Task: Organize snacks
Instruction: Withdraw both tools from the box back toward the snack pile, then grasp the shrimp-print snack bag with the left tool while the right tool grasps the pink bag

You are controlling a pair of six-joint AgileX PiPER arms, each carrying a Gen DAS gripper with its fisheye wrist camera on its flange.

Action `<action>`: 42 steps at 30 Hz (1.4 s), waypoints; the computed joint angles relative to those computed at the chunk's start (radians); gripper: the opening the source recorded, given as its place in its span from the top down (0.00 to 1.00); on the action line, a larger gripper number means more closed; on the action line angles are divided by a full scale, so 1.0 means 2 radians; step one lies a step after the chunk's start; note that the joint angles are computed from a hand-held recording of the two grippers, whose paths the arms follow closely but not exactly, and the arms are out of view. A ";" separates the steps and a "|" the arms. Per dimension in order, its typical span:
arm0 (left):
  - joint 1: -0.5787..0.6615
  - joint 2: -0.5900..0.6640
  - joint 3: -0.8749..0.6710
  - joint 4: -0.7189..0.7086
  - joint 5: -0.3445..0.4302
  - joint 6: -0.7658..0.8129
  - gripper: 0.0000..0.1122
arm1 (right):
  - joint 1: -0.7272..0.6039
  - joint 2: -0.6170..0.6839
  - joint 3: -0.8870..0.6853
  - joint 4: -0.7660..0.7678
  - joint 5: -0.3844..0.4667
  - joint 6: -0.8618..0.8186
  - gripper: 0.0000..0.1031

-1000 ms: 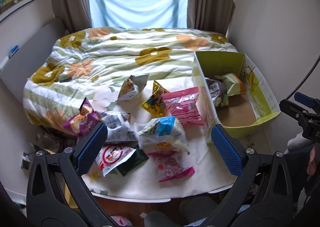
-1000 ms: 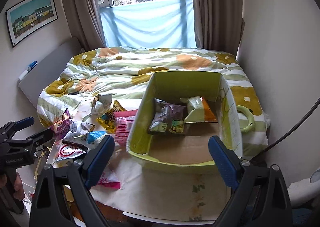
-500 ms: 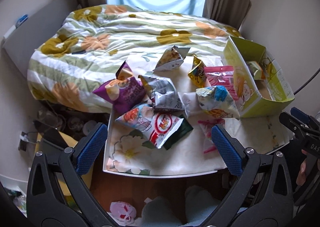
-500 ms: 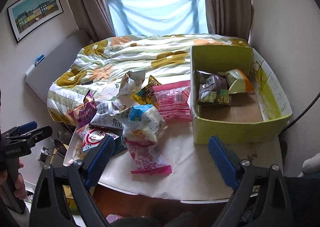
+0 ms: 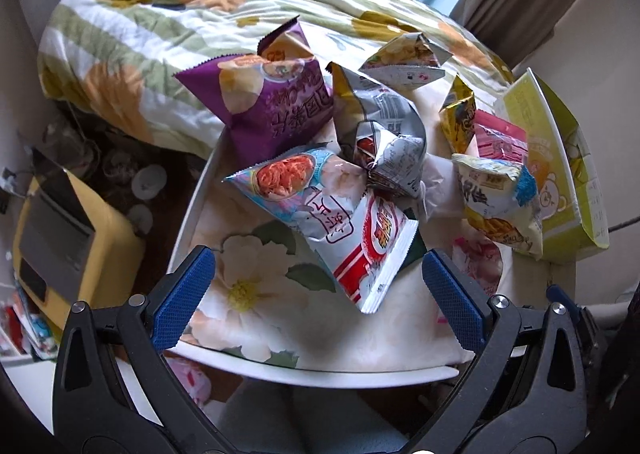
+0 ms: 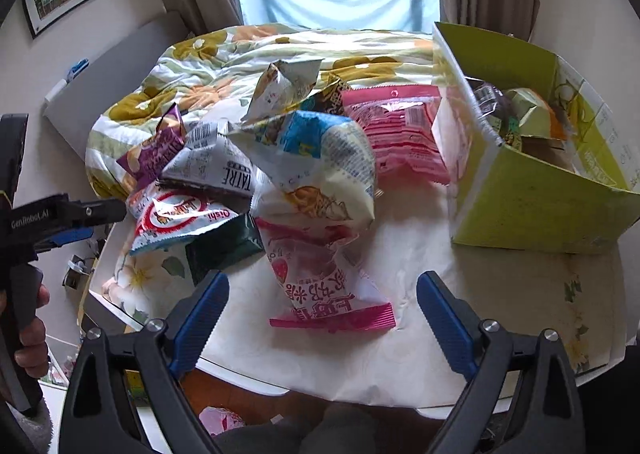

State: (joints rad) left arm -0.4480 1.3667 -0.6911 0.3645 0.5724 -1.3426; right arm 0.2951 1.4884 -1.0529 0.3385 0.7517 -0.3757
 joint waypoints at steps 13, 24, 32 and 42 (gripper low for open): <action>0.074 0.130 -0.025 -0.047 -0.120 0.059 0.24 | 0.012 0.089 0.004 0.048 -0.052 -0.099 0.09; 0.071 0.119 -0.010 -0.061 -0.131 0.076 0.41 | 0.008 0.105 0.005 0.058 -0.061 -0.131 0.10; 0.057 0.092 0.011 -0.037 -0.122 0.043 0.48 | 0.028 0.123 -0.003 0.053 -0.076 -0.118 0.23; 0.031 0.036 0.051 -0.016 -0.107 0.010 0.48 | 0.059 0.116 0.018 0.016 -0.114 -0.063 0.48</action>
State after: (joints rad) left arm -0.3861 1.4385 -0.5884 0.3332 0.3587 -1.3231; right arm 0.4126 1.7200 -1.0161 0.3701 0.5229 -0.5011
